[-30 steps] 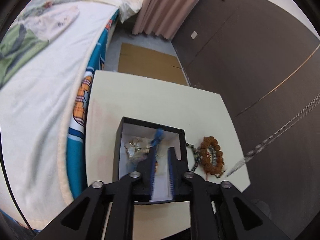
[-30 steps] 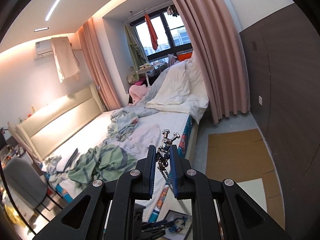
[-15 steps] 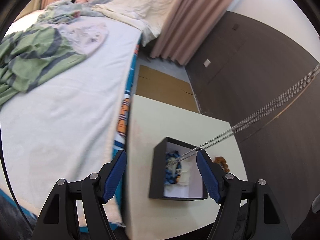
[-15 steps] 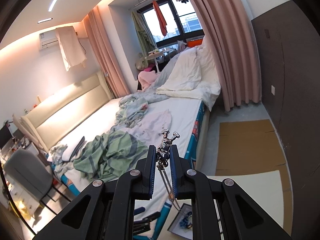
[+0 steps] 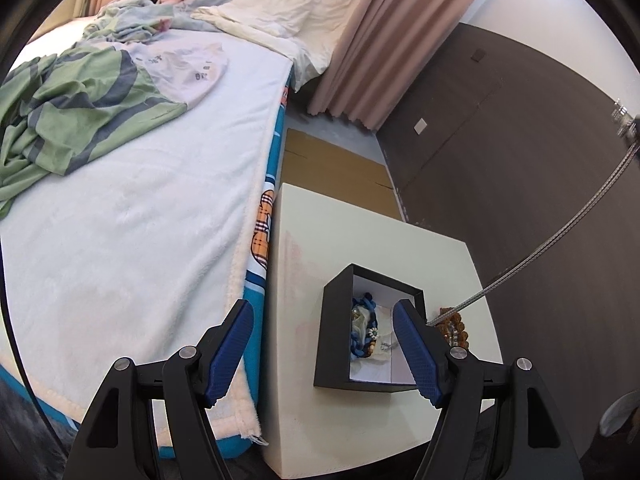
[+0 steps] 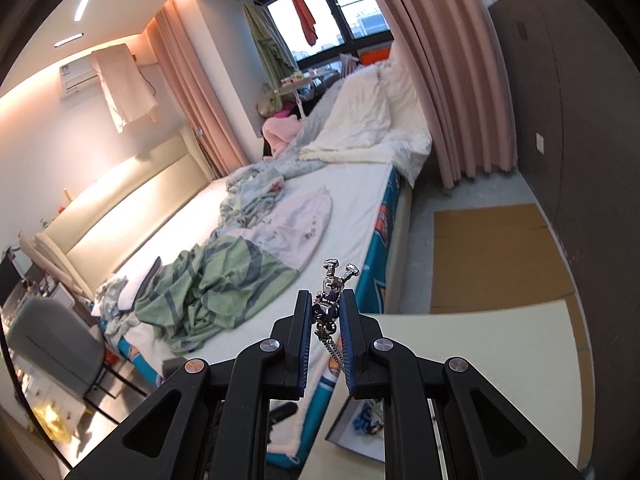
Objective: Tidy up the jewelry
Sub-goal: 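Lower the silver chain pendant into the black box and release it with the right gripper, then grasp the brown large-bead bracelet with the left gripper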
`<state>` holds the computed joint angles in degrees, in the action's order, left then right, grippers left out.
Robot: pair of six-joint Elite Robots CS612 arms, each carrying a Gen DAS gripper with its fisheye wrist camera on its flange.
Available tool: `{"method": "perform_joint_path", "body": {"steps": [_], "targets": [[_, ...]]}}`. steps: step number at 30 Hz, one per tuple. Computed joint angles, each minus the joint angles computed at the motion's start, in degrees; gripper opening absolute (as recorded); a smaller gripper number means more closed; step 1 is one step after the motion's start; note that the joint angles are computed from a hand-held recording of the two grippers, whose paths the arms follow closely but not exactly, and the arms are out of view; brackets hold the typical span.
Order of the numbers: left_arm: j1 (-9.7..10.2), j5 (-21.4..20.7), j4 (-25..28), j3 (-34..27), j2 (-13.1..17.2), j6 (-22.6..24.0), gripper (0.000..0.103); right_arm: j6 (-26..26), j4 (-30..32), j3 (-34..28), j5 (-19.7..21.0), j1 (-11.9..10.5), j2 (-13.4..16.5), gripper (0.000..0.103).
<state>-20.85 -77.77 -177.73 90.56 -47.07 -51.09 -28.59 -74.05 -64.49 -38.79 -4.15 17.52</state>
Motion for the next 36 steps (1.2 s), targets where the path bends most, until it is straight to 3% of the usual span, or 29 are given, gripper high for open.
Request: {"method": "perform_joint_path", "body": {"steps": [8,13,14,17,18,25,27,29,36], "targets": [[-0.24,0.6,0.8,0.4,-0.3,0.1,0.073,-2.3,6.3,1.0,-3.7,0.1,1.9,0.015],[-0.42,1.1,2.1,0.4,-0.6,0.2,0.073,-2.3,6.9,2.8,-6.1,0.5,2.3,0.016],[-0.47,1.2,2.4,0.4,-0.7,0.2,0.073,-2.3,7.1,3.3,-6.3,0.5,2.2,0.018],[-0.62,1.3,3.4,0.1,-0.7,0.6,0.073,-0.9,6.0,4.0,-6.8,0.2,2.3,0.056],[-0.69,1.3,3.8,-0.1,-0.7,0.8,0.073,0.0,4.7,3.6,-6.6,0.1,2.7,0.060],[-1.45,1.2,6.2,-2.8,0.0,3.7,0.073,4.2,2.8,3.6,-4.6,-2.5,3.1,0.062],[-1.75,1.1,7.0,-4.0,0.5,4.8,0.074,6.2,1.7,3.4,-4.6,-3.3,3.3,0.074],[-2.04,0.8,8.0,-5.4,1.0,5.8,0.074,7.9,0.6,3.2,-4.5,-4.2,3.6,0.079],[-3.12,-0.7,12.8,-11.3,3.6,9.4,0.074,11.7,1.0,4.4,-7.2,-6.2,3.4,0.079]]}}
